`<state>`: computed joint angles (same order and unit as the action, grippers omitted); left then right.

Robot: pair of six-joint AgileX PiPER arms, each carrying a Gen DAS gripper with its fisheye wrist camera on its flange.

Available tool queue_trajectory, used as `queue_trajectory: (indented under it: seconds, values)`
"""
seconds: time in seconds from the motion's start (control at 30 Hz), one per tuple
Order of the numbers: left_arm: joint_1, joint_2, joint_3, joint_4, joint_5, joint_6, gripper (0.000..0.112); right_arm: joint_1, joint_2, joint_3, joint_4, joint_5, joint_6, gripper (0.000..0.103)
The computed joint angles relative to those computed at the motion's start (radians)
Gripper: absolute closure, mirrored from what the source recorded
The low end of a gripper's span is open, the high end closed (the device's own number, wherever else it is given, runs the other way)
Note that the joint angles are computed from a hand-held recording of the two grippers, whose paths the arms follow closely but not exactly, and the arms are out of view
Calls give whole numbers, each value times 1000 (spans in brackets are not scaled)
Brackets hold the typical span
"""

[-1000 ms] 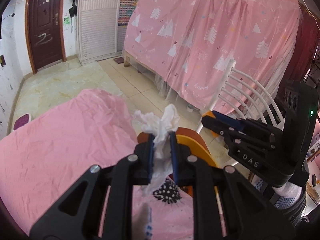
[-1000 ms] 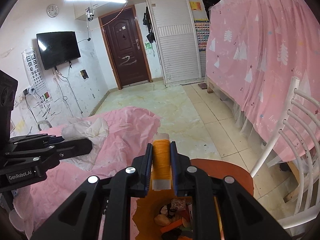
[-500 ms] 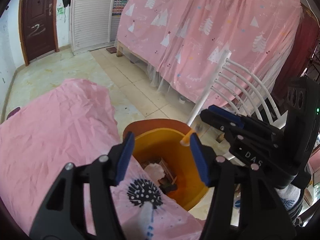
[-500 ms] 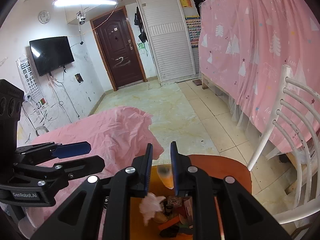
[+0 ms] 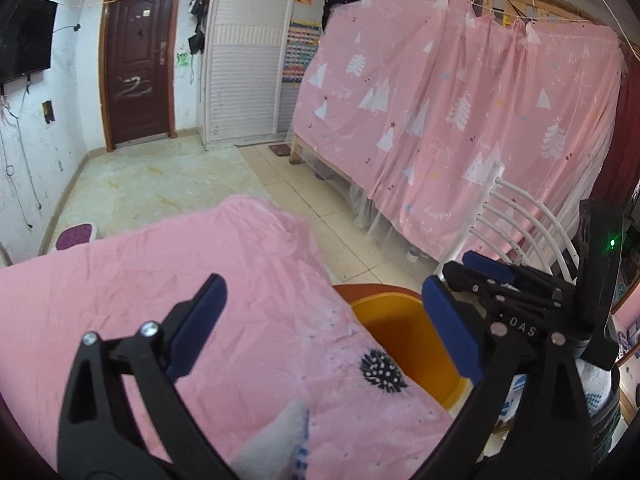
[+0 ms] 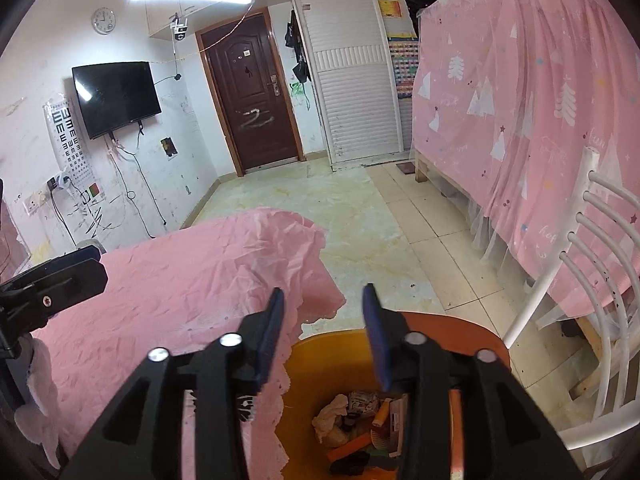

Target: Collect trash

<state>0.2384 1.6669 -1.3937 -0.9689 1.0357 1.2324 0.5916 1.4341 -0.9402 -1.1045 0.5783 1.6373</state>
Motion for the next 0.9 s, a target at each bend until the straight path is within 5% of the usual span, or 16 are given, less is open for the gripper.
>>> queue_trajectory:
  seconds: [0.07,0.17,0.57,0.9]
  values:
    - [26,9,-18,-8,13,1,17,25,16,-22,-13,16,13,40]
    - [74,12,-21,-27,14,28,17,65,52,-69,-31,51,36,32]
    - [267,22,-25,-90,-59,107,17,219,280,-352,-66,165,48,19]
    - [386,87,-73,-105,-111,123,17,264,433,-567,-26,173,-41,17]
